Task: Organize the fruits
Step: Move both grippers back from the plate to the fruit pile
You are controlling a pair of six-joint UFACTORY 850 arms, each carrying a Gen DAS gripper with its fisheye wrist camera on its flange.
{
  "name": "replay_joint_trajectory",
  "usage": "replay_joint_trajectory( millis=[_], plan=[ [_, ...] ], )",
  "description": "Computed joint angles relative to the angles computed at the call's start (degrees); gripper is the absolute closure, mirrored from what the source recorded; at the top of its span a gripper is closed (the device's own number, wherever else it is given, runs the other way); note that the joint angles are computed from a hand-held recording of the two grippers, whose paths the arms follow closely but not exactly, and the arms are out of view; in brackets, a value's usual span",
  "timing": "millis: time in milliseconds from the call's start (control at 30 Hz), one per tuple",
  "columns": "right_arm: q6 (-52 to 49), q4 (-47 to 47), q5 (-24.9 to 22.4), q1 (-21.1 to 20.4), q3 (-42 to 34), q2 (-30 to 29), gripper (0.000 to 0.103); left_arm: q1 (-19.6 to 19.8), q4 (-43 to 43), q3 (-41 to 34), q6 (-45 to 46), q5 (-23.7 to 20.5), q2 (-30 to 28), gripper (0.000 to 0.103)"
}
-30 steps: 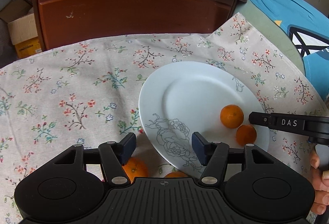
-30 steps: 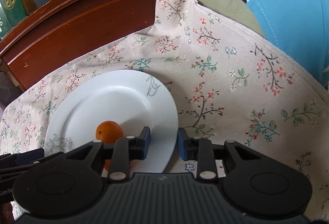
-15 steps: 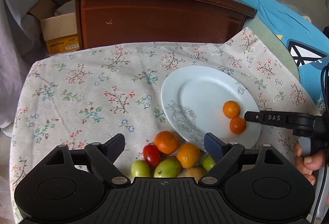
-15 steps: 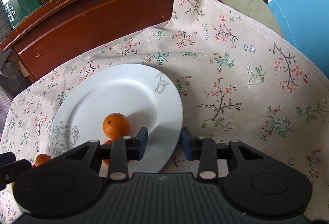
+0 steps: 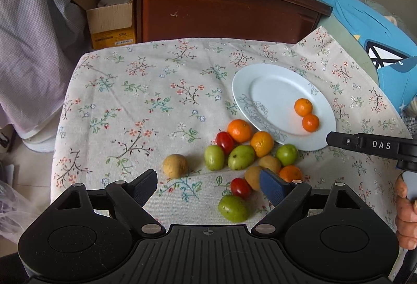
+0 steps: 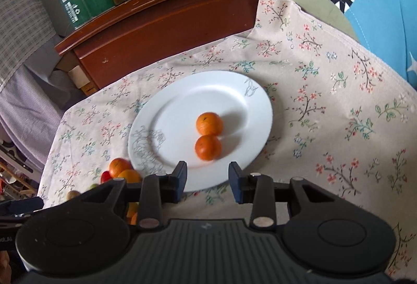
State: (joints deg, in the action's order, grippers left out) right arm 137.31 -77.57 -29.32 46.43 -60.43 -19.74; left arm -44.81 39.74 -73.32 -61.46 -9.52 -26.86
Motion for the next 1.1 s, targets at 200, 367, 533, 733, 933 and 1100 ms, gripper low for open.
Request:
replay_joint_trajectory(
  millis=[200, 367, 533, 733, 933, 1100],
  plan=[
    [1.2, -0.6, 0.2, 3.2, 0.5, 0.2, 0.066, -0.5, -4.5, 2.7, 4.4, 0.6, 1.2, 0.016],
    [0.5, -1.1, 1.3, 4.8, 0.2, -0.4, 0.066, -1.2, -1.1, 4.2, 1.8, 0.2, 1.6, 0.016],
    [-1.4, -1.4, 2.8, 4.9, -0.8, -1.5, 0.066, -1.3, -4.5, 4.0, 5.9, -0.4, 0.8, 0.016],
    [-0.9, -3.2, 3.1, 4.4, -1.6, -2.7, 0.066, -1.4, -8.4, 3.4, 10.6, 0.2, -0.2, 0.016],
    [-1.6, -3.5, 3.6, 4.0, -2.5, -3.7, 0.066, -1.6, -1.3, 3.1, 3.9, 0.6, -0.9, 0.017],
    [-2.4, -3.5, 3.7, 3.7, -3.1, -4.3, 0.066, -1.9, 8.3, 2.8, -4.8, 1.1, -1.5, 0.018]
  ],
)
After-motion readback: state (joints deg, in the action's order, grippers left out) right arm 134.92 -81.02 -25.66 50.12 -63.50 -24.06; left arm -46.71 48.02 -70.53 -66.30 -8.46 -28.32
